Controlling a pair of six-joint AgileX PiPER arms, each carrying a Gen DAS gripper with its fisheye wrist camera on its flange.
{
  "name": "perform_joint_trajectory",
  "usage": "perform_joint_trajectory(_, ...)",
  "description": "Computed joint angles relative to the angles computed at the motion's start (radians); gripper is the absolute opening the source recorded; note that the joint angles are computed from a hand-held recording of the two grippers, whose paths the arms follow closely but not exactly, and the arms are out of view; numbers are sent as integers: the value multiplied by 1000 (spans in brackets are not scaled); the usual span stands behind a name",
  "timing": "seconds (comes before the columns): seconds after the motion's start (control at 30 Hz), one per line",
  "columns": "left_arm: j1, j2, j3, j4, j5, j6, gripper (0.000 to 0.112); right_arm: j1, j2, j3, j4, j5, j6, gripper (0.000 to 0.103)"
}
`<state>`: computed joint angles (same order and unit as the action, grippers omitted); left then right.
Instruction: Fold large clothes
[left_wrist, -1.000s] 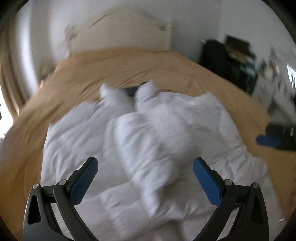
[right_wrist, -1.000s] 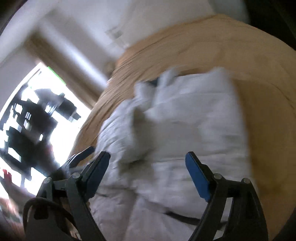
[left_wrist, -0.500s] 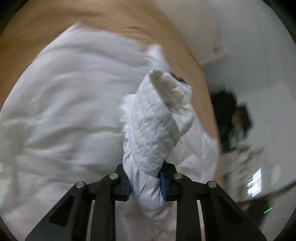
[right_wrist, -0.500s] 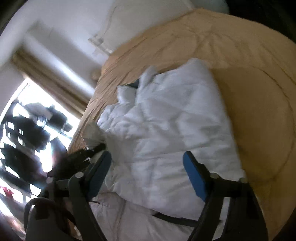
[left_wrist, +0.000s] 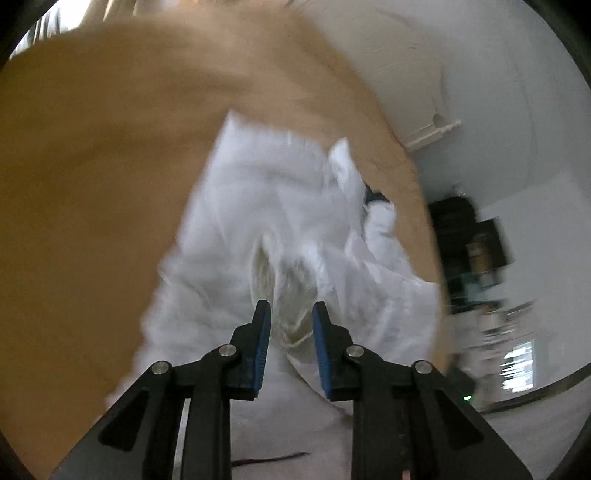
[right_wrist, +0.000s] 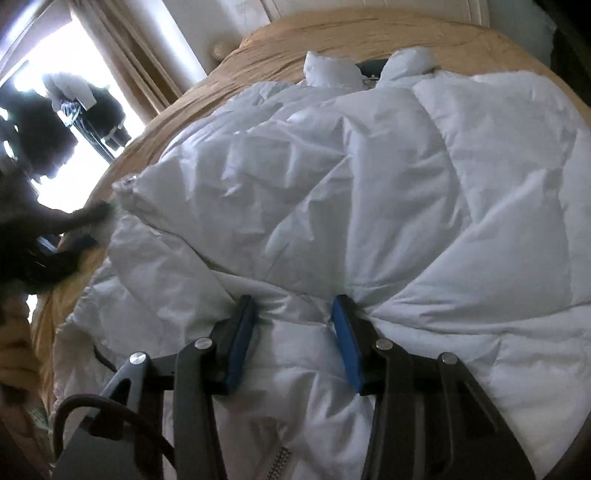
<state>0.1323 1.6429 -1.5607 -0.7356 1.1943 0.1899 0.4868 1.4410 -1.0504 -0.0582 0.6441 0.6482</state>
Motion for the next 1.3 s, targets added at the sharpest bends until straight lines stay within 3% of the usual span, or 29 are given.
perform_joint_trajectory(0.03,-12,-40,13,25,-20,12,30,-9,1,-4,17,2,-20,46)
perform_joint_trajectory(0.13,-98,-73,-18,43,-68,23,70,-47,3,15,95,-34,-84,46)
perform_joint_trajectory(0.23,-255,-66,-6,99,-156,-14,79,-59,2,10,112,-31,-93,46)
perform_joint_trajectory(0.37,-406,48,22,438,-249,-189,76,-110,-71,25,182,20,-136,45)
perform_joint_trajectory(0.4,-408,86,16,458,-237,-195,76,-141,-109,37,201,31,-142,45)
perform_joint_trajectory(0.47,-397,79,83,438,-292,-131,76,-208,-175,32,173,76,-128,45)
perform_joint_trajectory(0.57,-452,86,64,567,-291,-178,76,-300,-200,-43,84,152,-113,45)
perform_joint_trajectory(0.73,-474,112,34,599,-289,-226,78,-480,19,-295,53,260,-206,46)
perform_joint_trajectory(0.9,-480,71,76,616,-294,-208,79,-625,307,-489,191,309,-324,43)
perform_joint_trajectory(1.03,-489,69,80,636,-299,-214,80,-646,401,-650,153,401,-256,23)
perform_joint_trajectory(1.13,-485,64,85,636,-298,-215,80,-589,332,-634,33,400,-187,23)
perform_joint_trajectory(1.2,-485,62,89,636,-302,-213,80,-499,192,-507,-66,351,-185,25)
perform_joint_trajectory(1.3,-490,61,93,645,-308,-219,80,-336,-21,-299,-190,333,-120,42)
